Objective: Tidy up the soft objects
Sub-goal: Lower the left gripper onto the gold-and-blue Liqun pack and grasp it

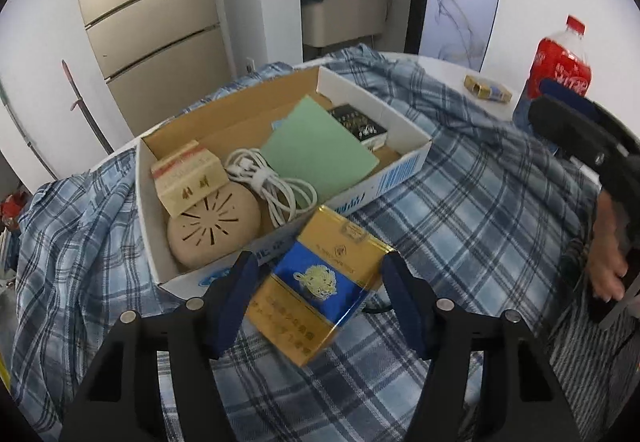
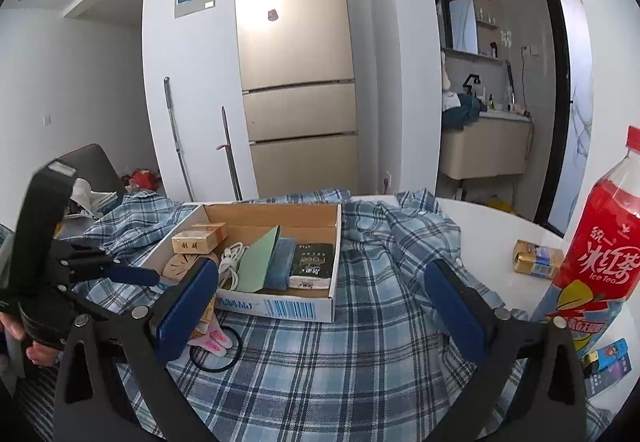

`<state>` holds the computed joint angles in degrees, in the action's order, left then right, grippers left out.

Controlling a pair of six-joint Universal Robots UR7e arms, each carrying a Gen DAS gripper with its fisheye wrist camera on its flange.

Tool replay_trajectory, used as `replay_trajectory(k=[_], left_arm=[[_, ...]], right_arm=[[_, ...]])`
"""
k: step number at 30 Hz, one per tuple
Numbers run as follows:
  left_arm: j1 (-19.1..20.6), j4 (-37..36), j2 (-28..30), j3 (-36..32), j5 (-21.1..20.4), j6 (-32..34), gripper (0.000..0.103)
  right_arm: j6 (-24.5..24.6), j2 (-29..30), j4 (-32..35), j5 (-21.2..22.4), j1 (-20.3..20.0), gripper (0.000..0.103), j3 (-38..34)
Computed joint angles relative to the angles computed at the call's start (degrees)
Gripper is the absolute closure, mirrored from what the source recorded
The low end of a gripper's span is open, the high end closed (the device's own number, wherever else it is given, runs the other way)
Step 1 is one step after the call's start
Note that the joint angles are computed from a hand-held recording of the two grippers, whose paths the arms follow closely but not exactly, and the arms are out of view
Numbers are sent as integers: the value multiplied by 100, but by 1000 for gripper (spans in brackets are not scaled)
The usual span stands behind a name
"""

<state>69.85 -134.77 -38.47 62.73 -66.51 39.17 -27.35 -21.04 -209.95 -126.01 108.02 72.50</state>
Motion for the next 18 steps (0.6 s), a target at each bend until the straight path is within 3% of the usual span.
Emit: replay_trajectory(k=[9, 14, 18], left_arm=[[133, 695, 229, -532, -278, -443, 31], [185, 1541, 266, -846, -543, -843, 31], [150, 1400, 57, -538, -566, -899, 31]], right_arm=[[433, -141, 458, 44, -65, 0, 100], [497, -148, 567, 35, -70, 0, 94], [495, -151, 596, 40, -71, 0, 98]])
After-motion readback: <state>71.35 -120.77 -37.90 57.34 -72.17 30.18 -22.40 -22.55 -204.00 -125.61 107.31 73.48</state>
